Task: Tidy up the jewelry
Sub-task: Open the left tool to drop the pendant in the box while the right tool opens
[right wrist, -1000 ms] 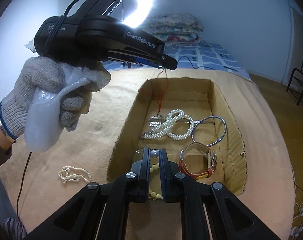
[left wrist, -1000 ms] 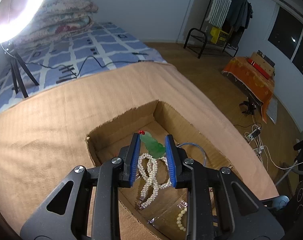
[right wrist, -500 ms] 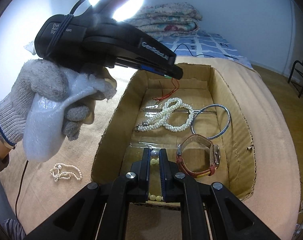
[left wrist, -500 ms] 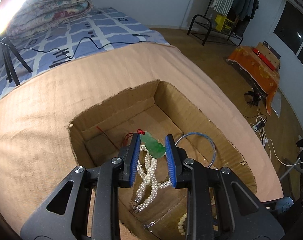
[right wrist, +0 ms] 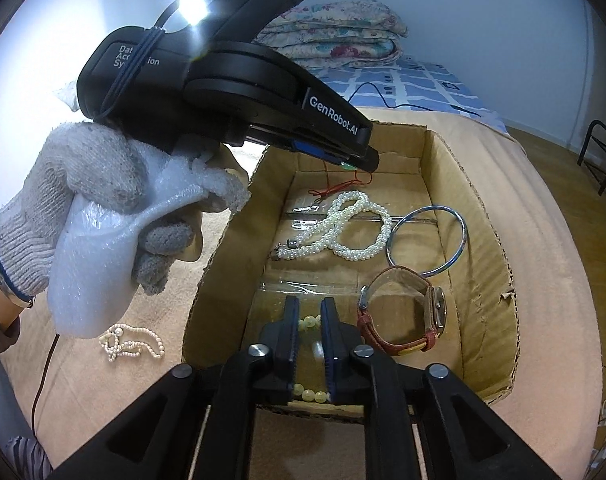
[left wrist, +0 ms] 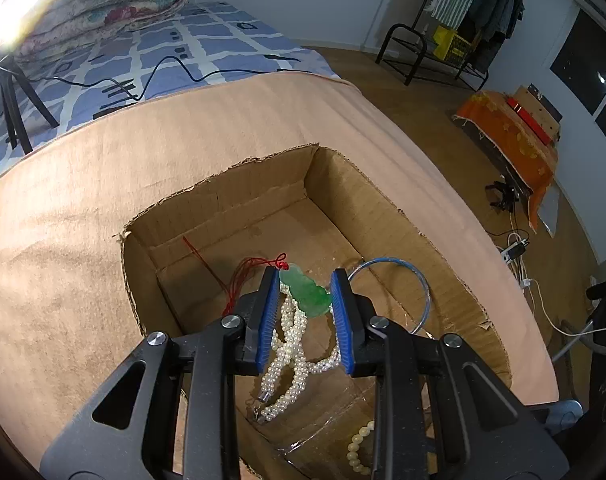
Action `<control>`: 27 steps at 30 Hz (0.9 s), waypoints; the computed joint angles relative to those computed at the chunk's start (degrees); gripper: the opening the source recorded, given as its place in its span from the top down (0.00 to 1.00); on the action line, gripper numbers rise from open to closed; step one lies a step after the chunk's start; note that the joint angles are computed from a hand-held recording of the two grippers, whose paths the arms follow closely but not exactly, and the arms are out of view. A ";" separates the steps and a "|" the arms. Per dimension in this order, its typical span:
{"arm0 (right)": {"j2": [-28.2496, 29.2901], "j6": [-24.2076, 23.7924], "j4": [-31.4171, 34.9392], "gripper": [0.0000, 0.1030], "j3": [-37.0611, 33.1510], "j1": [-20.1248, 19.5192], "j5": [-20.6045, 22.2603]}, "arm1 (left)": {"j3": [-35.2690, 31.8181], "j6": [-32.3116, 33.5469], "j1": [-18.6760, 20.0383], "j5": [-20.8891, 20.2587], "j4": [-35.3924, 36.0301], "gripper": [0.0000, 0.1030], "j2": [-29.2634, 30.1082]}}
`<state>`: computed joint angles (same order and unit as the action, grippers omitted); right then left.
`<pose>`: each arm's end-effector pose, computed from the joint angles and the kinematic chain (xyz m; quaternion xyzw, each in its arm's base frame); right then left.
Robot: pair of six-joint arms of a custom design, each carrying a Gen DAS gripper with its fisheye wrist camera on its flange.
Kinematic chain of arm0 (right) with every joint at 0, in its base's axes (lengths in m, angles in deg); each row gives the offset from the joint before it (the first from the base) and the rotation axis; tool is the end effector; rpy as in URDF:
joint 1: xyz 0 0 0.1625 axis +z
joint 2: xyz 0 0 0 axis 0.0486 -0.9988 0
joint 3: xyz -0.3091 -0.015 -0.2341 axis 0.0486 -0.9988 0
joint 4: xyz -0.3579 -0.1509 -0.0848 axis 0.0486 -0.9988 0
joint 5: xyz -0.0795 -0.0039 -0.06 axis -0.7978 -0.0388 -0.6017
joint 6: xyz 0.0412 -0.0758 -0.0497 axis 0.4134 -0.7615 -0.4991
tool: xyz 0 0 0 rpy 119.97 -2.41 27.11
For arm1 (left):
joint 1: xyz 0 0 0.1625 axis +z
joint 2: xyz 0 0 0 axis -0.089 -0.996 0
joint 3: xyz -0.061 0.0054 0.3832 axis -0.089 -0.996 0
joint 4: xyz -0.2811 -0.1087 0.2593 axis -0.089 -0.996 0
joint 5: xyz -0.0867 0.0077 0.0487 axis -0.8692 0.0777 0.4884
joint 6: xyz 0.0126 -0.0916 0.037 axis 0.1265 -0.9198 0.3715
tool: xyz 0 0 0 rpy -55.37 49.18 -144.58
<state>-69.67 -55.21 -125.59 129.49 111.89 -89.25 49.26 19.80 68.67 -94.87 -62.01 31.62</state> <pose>0.3003 -0.4808 -0.0075 0.1676 -0.9042 0.2820 0.2734 -0.1465 -0.6719 0.1570 0.3410 0.9192 -0.1043 0.1670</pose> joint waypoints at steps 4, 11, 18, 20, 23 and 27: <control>0.05 -0.21 -0.59 0.76 0.06 0.13 -0.08 | -1.06 -1.00 0.22 -0.63 1.64 0.68 0.17; 0.12 -0.54 -2.47 0.57 0.57 1.15 -1.54 | -0.94 -1.96 0.26 -1.85 2.01 0.50 -0.89; -0.24 -0.42 -5.42 0.32 1.58 2.25 -3.06 | 0.21 -2.05 0.05 -2.02 1.57 0.42 -3.10; -0.36 -0.17 -5.46 0.28 1.69 2.72 -3.72 | 0.65 -1.94 0.05 -1.88 1.66 0.43 -3.98; -0.21 -0.21 -5.63 0.20 1.58 3.65 -5.14 | 1.27 -1.91 0.06 -1.86 1.75 0.43 -5.30; -0.32 0.15 -5.89 0.16 1.66 5.05 -6.73 | 2.70 -0.95 0.15 -1.65 1.67 0.43 -7.75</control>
